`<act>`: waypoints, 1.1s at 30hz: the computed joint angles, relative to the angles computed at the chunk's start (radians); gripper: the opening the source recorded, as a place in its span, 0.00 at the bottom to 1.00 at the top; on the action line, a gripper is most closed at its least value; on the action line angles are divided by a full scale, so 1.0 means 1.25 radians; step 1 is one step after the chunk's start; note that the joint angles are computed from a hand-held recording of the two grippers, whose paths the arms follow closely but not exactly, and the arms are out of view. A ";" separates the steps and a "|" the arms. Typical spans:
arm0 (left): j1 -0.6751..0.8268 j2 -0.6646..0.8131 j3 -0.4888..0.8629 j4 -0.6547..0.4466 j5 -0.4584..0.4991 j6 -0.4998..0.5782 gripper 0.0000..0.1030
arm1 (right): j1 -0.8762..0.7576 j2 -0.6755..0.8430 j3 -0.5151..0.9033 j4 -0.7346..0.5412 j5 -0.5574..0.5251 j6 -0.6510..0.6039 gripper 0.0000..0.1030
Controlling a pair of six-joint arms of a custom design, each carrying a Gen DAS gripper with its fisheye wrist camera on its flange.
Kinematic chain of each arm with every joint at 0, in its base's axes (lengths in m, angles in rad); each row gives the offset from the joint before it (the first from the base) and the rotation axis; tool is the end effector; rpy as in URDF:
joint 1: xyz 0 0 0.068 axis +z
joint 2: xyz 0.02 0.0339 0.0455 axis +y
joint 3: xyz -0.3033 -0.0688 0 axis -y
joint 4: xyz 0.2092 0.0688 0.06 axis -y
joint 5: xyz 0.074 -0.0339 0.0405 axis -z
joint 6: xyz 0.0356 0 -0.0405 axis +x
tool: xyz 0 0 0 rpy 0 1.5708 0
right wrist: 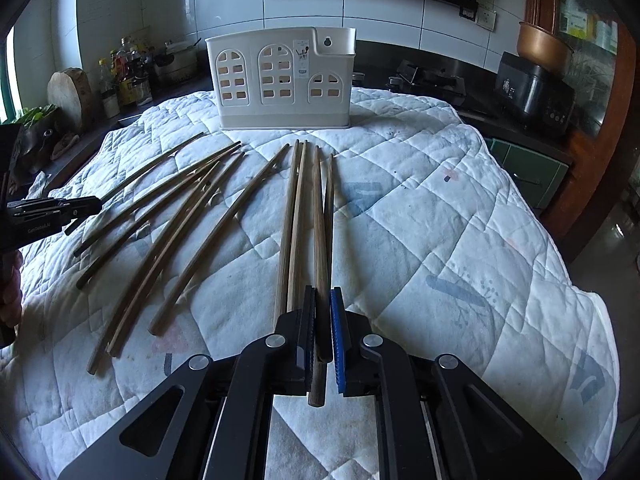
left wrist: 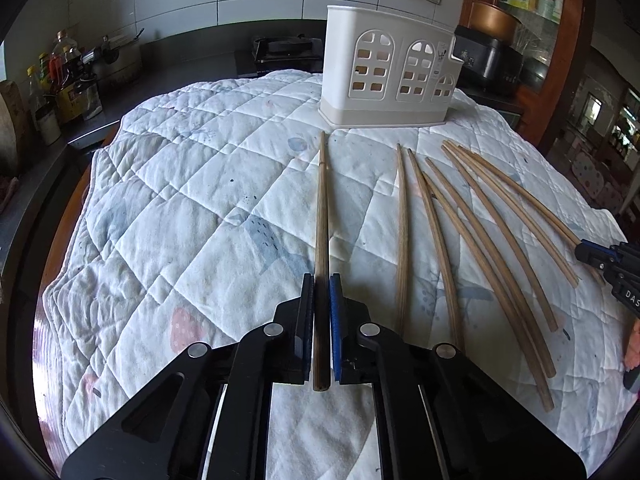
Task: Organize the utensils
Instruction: 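Lift the chopstick with the right tool and carry it over the white caddy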
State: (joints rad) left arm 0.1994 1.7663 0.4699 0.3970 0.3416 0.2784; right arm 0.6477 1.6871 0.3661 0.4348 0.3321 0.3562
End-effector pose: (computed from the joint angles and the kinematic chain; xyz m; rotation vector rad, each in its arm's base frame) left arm 0.2575 0.0399 0.1417 0.2397 2.3986 -0.2046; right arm 0.1929 0.1314 0.1435 -0.2058 2.3845 0.0586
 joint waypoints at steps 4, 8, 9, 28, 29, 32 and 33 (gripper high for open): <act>0.000 -0.045 -0.012 0.001 0.016 -0.016 0.06 | 0.007 -0.049 -0.016 0.003 0.009 0.003 0.07; 0.006 -0.085 -0.009 -0.015 0.028 -0.040 0.06 | 0.008 -0.108 -0.012 -0.022 0.005 -0.005 0.07; 0.008 -0.097 -0.007 -0.022 0.036 -0.046 0.06 | 0.010 -0.126 -0.010 -0.029 0.006 -0.007 0.07; -0.008 -0.167 0.007 -0.058 0.055 -0.059 0.06 | -0.003 -0.156 -0.032 -0.026 -0.004 0.010 0.07; -0.009 -0.172 0.011 -0.062 0.054 -0.062 0.06 | 0.001 -0.179 -0.019 -0.049 0.009 0.001 0.07; -0.012 -0.189 0.022 -0.077 0.059 -0.069 0.06 | 0.000 -0.238 0.026 -0.108 0.025 -0.035 0.07; -0.013 -0.194 0.026 -0.083 0.061 -0.071 0.06 | -0.004 -0.253 0.043 -0.128 0.027 -0.051 0.07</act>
State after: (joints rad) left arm 0.1833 1.5244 0.5026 0.2936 0.4181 0.1899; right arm 0.6428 1.3708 0.4203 0.2752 0.3658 0.2928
